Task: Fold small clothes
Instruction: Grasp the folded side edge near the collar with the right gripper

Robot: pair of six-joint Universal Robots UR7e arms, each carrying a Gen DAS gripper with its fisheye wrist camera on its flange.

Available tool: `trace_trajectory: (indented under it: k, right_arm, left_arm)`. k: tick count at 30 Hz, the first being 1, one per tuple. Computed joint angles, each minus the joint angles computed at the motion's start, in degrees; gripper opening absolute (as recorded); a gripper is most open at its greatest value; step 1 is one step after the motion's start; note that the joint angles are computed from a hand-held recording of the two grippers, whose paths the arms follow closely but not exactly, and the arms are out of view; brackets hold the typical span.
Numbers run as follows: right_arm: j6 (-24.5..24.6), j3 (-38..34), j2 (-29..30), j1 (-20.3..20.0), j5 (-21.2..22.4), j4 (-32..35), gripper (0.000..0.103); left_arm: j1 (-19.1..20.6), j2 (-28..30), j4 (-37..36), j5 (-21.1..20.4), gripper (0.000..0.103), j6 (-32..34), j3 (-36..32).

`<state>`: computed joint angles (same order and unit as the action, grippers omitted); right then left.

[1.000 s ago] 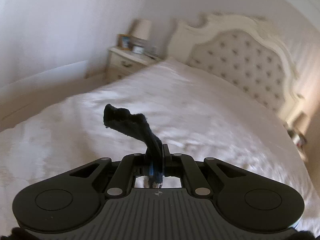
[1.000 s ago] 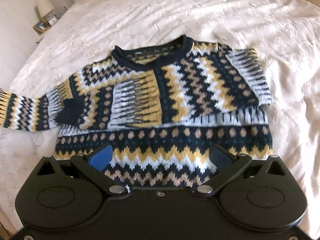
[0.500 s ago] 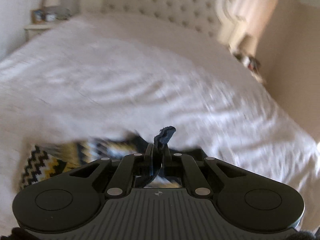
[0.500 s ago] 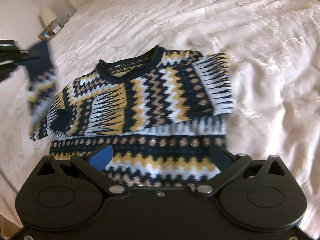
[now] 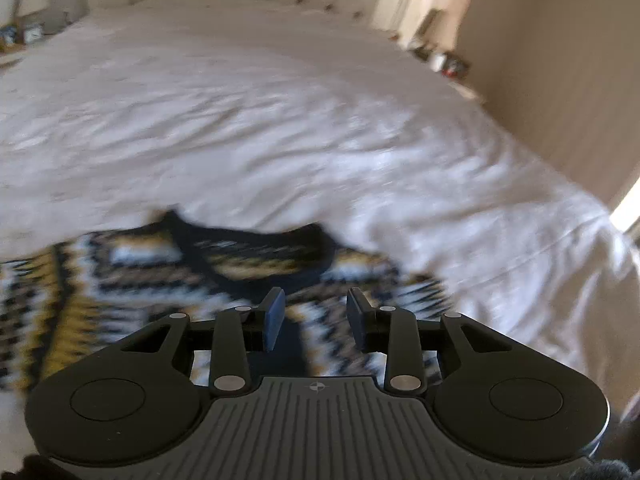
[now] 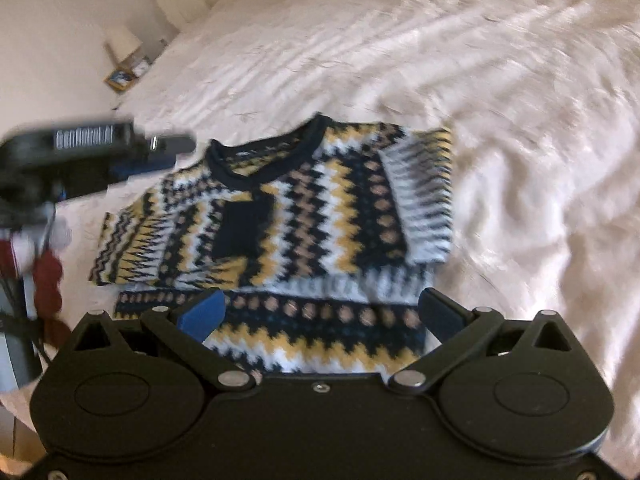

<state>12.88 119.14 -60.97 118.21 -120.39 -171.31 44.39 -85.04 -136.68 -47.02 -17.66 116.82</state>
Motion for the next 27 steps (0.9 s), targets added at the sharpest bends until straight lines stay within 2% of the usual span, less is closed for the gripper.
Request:
trace_trajectory:
  k: [7,9,11,12,17,22,25,27]
  right_arm:
    - [-4.88,-7.50,6.21,-0.67,5.82,0.14,0.101]
    - [-4.55,-10.48,8.46,-0.95,7.32,2.02,0.088]
    - [-4.45,-13.12,10.66,-0.98,7.32,3.64,0.071]
    - [-4.40,-14.49,11.84,-1.16,7.62,4.51,0.069]
    - [-1.94,-18.98,16.14,-2.35,7.65,7.79,0.069]
    - [1.88,-21.87,18.87,-2.98,4.16,11.94,0.069]
    - [3.80,-22.20,19.44,-3.57,4.63,12.17,0.069]
    - [4.01,-22.49,19.85,-3.82,5.11,11.84,0.064]
  left_arm:
    - [2.38,-6.75,16.17,8.01,0.033,-7.90,-0.65]
    - [3.37,-8.44,19.77,8.92,0.033,-8.96,-1.31]
    - [4.30,-10.00,21.83,9.00,0.033,-9.46,-1.77]
    - [4.72,-10.62,22.39,8.95,0.033,-9.45,-1.85]
    - [6.61,-12.80,24.46,8.04,0.033,-9.54,-2.37]
    - [7.77,-14.35,24.91,6.98,0.033,-8.84,-2.14]
    - [8.22,-15.20,24.95,6.50,0.033,-8.87,-1.98]
    - [8.42,-15.68,25.78,6.58,0.033,-9.47,-2.04]
